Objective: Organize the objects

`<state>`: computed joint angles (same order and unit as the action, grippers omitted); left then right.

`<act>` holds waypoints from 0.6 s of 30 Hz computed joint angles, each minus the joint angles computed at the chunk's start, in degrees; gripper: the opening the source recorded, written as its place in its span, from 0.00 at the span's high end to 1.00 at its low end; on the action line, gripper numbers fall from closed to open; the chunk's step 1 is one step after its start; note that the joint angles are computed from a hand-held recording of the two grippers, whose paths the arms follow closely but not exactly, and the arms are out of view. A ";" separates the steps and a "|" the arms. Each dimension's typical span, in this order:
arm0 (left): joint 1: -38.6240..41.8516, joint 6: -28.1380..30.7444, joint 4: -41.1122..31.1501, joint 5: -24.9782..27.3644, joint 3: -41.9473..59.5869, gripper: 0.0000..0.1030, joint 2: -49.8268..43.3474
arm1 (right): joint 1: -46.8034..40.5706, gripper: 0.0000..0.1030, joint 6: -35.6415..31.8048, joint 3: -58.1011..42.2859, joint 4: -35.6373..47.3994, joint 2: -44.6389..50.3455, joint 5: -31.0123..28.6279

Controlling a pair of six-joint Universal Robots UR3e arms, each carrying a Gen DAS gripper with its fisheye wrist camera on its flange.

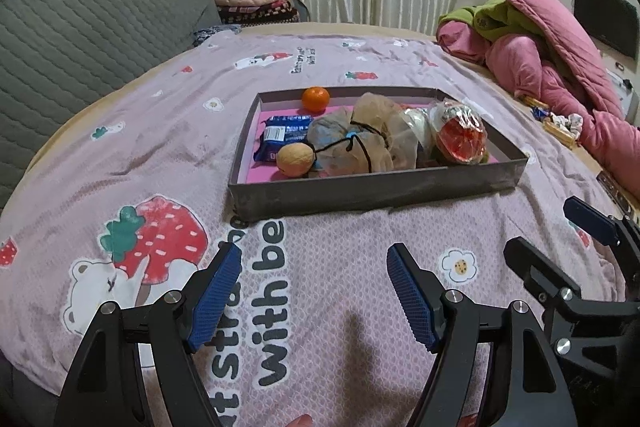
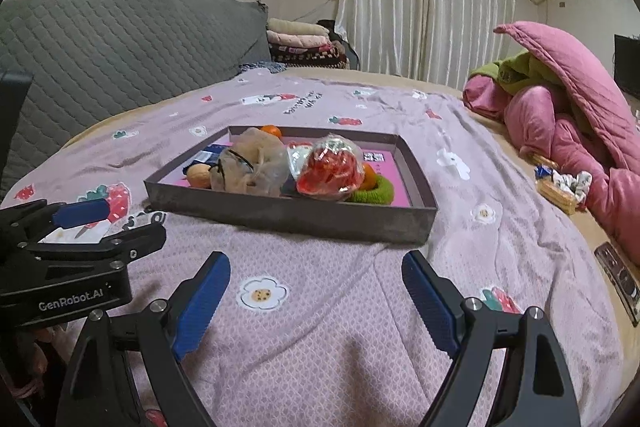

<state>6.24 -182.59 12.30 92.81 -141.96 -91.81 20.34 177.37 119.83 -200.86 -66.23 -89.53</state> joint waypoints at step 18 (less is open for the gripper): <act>0.46 -0.98 -0.68 -1.43 0.92 0.26 -3.41 | -0.57 0.15 0.74 0.70 2.85 -0.01 0.78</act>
<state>6.70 -183.57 11.62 91.38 -141.04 -95.23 19.77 178.10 120.54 -198.01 -66.24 -88.75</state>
